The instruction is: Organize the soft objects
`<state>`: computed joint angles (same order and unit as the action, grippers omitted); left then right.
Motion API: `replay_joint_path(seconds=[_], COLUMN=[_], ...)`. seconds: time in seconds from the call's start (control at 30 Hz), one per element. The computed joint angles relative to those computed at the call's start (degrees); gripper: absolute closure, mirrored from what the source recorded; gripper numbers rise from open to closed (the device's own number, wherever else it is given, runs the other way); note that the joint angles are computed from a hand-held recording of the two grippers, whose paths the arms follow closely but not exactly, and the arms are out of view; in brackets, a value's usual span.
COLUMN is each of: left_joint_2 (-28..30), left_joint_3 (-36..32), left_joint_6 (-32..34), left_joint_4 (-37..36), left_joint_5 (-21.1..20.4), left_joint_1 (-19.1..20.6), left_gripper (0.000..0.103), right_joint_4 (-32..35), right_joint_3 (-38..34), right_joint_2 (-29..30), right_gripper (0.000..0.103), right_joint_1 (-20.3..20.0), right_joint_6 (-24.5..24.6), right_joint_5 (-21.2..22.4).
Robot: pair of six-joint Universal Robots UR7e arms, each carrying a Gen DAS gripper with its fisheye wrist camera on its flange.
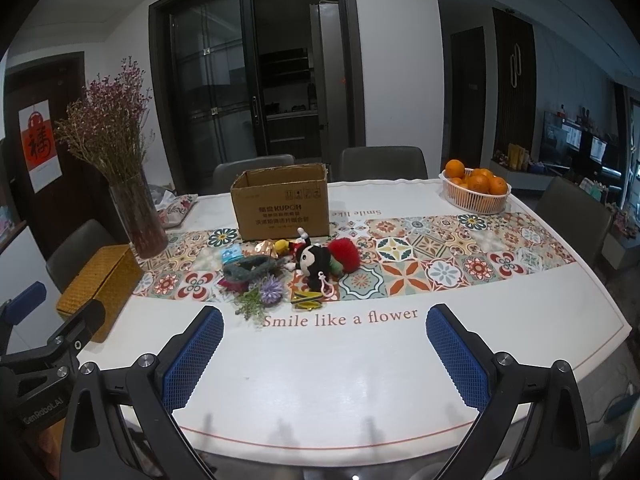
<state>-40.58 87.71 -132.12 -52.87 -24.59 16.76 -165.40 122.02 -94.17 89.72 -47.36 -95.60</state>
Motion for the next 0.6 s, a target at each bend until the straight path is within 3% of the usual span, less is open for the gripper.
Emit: replay_joint_path(seconds=[0.6], left_joint_2=[-0.08], left_joint_3=[0.35], left_joint_6=[0.12], left_joint_4=[-0.44], left_joint_5=[0.02], left_joint_1=[0.06], left_gripper=[0.000], right_joint_4=[-0.18], right_joint_3=[0.23], right_joint_2=[0.31], right_gripper=[0.000], right_joint_1=[0.36], right_joint_6=[0.34], right_joint_5=[-0.13])
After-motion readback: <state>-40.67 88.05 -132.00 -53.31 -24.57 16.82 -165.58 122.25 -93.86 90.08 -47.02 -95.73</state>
